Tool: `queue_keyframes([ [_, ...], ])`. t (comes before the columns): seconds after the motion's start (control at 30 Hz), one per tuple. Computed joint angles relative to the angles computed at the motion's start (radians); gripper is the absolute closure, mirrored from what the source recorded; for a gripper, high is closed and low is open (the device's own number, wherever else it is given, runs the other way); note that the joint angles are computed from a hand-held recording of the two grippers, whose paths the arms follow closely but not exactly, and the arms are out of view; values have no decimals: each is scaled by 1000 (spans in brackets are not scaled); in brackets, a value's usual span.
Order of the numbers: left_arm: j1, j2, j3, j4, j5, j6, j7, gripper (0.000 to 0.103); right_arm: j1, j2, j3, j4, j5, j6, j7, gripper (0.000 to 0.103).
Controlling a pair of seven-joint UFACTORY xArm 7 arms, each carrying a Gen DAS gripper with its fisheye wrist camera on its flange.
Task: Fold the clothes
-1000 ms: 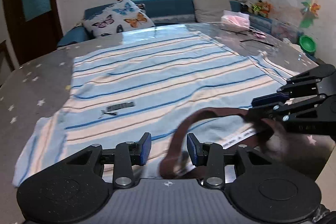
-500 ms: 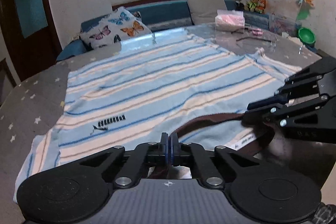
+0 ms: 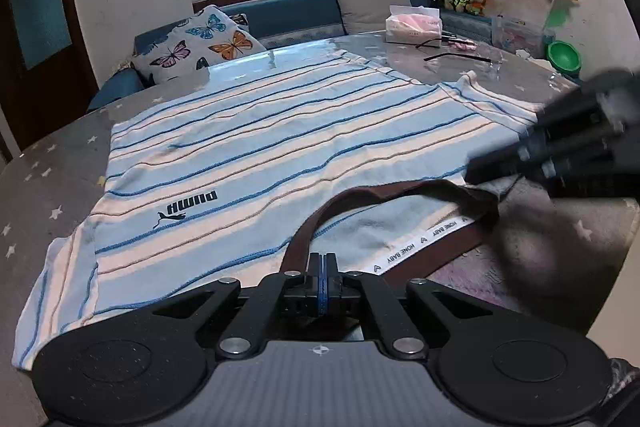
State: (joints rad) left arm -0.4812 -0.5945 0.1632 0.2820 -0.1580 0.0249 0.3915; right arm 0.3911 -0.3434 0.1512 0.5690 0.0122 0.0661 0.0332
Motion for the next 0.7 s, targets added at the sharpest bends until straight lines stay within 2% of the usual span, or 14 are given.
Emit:
queue_keyframes([
  [0.1, -10, -17, 13, 6, -2, -3, 7, 102, -13, 35, -1, 49, -7, -26, 1, 93],
  [0.17, -4, -18, 10, 15, -4, -9, -1, 99, 21, 91, -35, 96, 20, -40, -23, 93],
  [0.33, 51, 33, -28, 70, -6, -22, -58, 97, 37, 235, -43, 200, 75, -57, -61, 88],
  [0.4, 81, 70, -51, 97, -6, -33, -95, 82, 37, 271, -30, 222, 93, -58, -81, 87],
  [0.47, 109, 104, -77, 119, -3, -44, -132, 69, 66, 279, -38, 225, 192, -43, -175, 87],
  [0.53, 129, 143, -101, 145, 6, -51, -166, 68, 52, 267, -11, 201, 182, -39, -188, 83],
  [0.57, 135, 161, -110, 154, 12, -57, -179, 68, 2, 256, 37, 177, 114, -60, -144, 82],
  [0.6, 138, 180, -116, 164, 18, -65, -190, 68, -5, 240, 45, 158, 88, -67, -133, 80],
  [0.63, 147, 201, -129, 175, 25, -73, -203, 68, 29, 227, 18, 145, 104, -67, -146, 80],
  [0.67, 162, 223, -149, 185, 34, -78, -220, 68, 105, 213, -48, 133, 162, -63, -190, 78],
  [0.7, 169, 238, -159, 192, 43, -81, -231, 68, 144, 198, -77, 120, 221, -63, -232, 76],
])
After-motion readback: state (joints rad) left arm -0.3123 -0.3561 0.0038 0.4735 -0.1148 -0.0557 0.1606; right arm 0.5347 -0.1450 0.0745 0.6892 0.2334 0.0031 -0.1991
